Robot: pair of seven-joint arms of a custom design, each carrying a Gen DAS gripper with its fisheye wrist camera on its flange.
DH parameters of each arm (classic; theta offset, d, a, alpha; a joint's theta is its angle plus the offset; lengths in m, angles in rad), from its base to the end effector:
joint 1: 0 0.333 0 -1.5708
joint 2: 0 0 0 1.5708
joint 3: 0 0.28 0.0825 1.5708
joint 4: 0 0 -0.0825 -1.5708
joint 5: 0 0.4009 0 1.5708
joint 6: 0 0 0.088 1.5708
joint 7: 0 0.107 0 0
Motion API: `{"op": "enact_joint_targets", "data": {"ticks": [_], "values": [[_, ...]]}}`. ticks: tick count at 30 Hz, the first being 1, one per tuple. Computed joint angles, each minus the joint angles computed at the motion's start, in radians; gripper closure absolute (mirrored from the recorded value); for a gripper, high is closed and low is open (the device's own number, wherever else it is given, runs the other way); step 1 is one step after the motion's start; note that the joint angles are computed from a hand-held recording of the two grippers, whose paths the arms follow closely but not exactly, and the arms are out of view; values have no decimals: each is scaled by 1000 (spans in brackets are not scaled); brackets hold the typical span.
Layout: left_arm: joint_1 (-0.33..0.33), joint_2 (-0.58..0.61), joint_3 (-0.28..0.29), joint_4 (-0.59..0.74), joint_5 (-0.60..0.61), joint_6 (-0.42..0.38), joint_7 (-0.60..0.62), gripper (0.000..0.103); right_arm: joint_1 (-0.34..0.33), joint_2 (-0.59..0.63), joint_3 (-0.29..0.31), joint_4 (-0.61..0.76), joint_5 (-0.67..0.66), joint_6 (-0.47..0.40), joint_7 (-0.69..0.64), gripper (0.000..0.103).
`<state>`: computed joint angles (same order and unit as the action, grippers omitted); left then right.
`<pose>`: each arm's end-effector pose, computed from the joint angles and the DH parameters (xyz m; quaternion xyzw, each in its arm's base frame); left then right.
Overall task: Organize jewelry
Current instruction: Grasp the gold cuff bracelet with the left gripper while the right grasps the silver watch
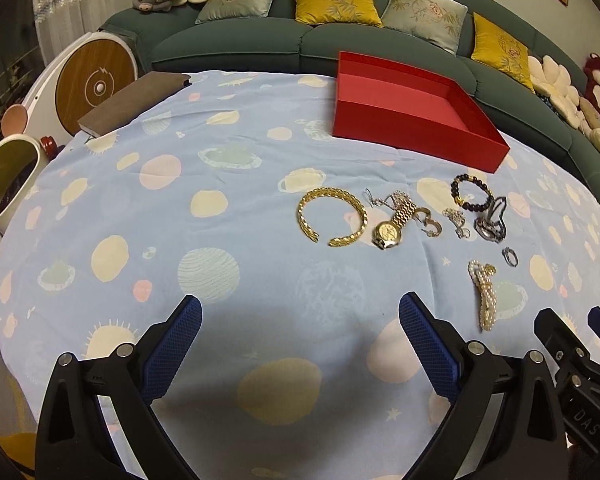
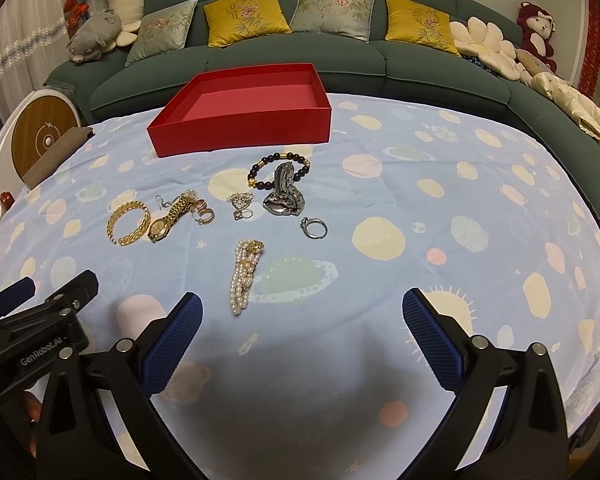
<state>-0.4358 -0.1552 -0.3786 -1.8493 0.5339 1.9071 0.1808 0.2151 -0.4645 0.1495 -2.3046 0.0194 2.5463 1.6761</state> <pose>0.4017 -0.3890 0.5746 -0.8069 0.5092 -0.1787 0.2403 0.4591 0.1834 0.5661 -0.7431 0.5736 -0.2020 0.2791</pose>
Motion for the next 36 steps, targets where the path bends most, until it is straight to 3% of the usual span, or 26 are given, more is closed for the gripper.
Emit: {"op": "enact_joint_targets", "data": {"ticks": [7,13,18,29,36], "values": [[27,44,29,81,-18,-1,133,6,9,154,-46,213,41,-59,-75,7],[41,137,61,154,-65,18,242,6,23,304,-59,371,56,-129,-129,25],[50,153,76,123,-45,49,214,6,40,382,-74,405,121,-120,-168,30],[72,186,94,93,-94,177,229,8,62,487,-77,454,132,-110,-193,45],[59,193,94,100,-43,164,233,33,61,488,-81,456,176,-114,-231,72]]}}
